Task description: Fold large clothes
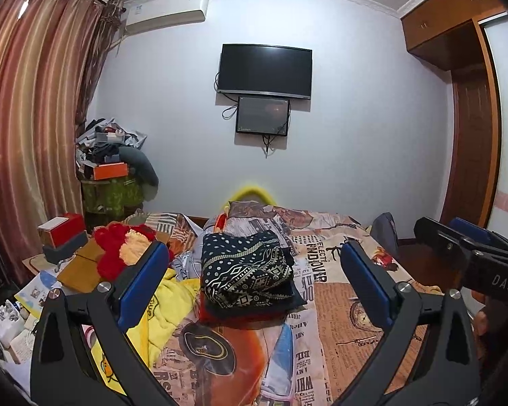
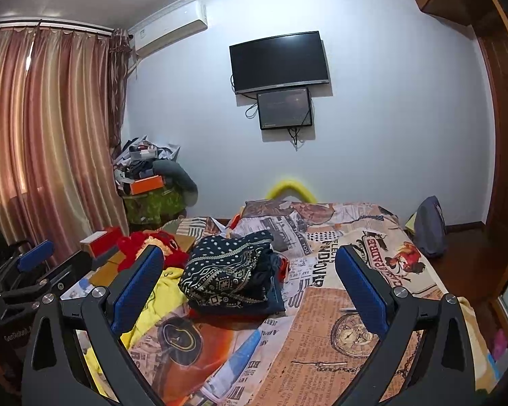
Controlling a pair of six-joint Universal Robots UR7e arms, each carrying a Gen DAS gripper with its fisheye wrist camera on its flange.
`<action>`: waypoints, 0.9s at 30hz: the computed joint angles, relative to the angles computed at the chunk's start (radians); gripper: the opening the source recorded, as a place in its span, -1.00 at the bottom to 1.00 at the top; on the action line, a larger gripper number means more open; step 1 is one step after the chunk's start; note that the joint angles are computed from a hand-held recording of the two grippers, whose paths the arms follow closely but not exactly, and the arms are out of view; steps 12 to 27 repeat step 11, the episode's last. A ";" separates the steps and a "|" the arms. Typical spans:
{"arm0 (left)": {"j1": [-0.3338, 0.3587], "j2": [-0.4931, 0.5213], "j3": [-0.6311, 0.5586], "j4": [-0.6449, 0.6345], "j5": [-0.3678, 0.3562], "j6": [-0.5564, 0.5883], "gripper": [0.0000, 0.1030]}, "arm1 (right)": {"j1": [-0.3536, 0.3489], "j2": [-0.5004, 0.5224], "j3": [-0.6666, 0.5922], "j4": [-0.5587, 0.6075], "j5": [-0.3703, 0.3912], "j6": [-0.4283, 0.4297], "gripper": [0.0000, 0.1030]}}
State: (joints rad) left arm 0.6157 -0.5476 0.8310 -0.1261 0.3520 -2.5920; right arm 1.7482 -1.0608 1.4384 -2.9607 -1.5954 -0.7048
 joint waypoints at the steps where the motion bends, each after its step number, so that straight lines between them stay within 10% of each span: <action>1: 0.000 0.001 0.000 0.003 0.000 -0.003 0.98 | 0.001 0.000 -0.001 0.000 -0.001 0.001 0.96; 27: 0.003 -0.005 0.004 0.039 -0.003 -0.048 0.98 | 0.001 0.001 0.003 -0.005 -0.003 0.003 0.96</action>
